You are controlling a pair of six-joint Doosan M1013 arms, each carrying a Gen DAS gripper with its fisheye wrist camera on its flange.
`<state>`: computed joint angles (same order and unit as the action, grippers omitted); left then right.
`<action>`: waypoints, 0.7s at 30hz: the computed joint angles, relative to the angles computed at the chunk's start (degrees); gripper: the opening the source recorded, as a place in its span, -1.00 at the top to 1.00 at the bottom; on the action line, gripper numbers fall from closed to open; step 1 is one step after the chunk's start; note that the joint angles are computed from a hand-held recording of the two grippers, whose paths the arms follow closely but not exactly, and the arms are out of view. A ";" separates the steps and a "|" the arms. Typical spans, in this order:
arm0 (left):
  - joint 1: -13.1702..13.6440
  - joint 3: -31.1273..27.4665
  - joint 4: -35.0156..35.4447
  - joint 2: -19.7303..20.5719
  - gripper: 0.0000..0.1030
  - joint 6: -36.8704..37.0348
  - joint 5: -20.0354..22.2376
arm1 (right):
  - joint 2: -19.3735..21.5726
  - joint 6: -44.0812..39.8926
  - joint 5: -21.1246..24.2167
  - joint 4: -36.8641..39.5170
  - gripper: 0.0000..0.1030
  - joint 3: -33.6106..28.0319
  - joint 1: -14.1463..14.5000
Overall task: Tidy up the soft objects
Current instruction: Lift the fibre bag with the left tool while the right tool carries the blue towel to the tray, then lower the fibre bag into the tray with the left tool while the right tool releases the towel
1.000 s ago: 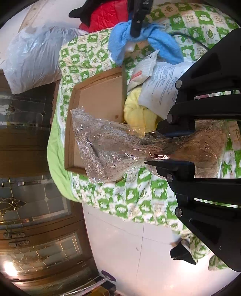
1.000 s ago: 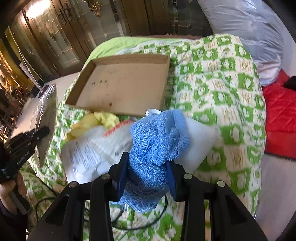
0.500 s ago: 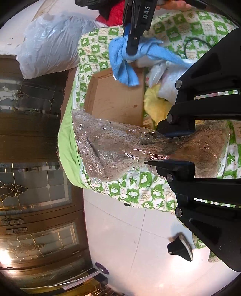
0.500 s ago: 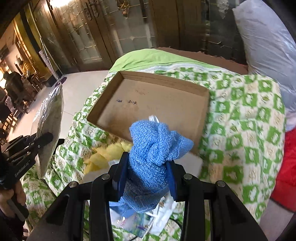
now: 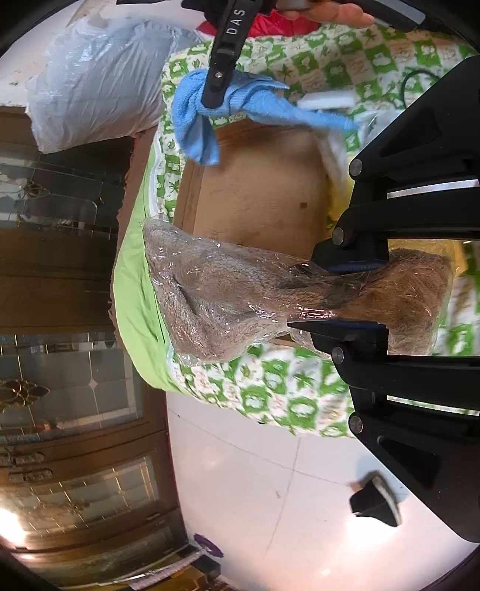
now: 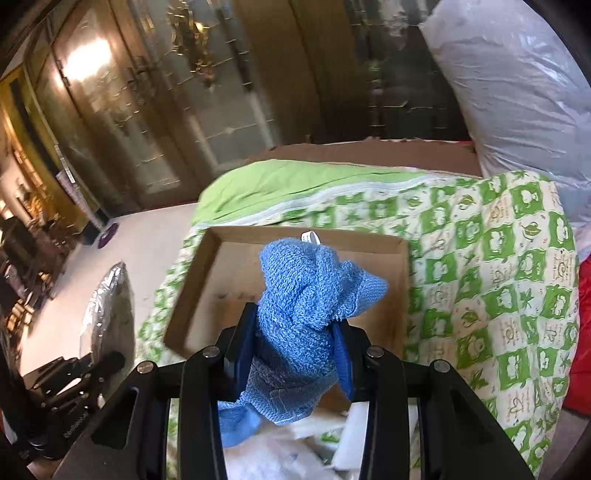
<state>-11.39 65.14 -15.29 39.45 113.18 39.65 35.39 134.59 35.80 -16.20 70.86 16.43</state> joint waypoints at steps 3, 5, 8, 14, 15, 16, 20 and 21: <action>-0.08 -4.25 -0.80 3.03 0.64 -0.41 2.78 | 1.40 -0.11 1.27 -0.56 0.27 -1.22 -0.36; -0.25 -7.38 -1.13 5.23 0.64 -0.85 4.96 | 2.59 -3.33 2.01 3.13 0.27 -2.46 -0.84; -0.89 -11.44 -0.34 8.22 0.64 -1.15 6.11 | 3.91 -5.44 2.48 4.61 0.27 -3.65 -0.98; -1.37 -19.02 1.02 13.68 0.64 -3.37 10.25 | 7.68 -2.02 5.25 -3.19 0.27 -7.40 -1.28; -1.40 -19.74 1.33 14.19 0.64 -3.50 10.70 | 8.21 -2.06 5.56 -2.84 0.27 -7.92 -1.57; -1.45 -20.20 1.61 14.57 0.64 -3.52 10.96 | 8.53 -2.48 6.01 -2.22 0.27 -8.37 -1.75; -1.94 -20.39 3.74 14.99 0.63 -3.55 9.73 | 10.04 -5.77 7.52 0.60 0.26 -10.14 -1.91; -2.09 -20.45 4.46 15.09 0.63 -3.67 9.57 | 10.34 -6.64 7.81 0.86 0.23 -10.51 -1.81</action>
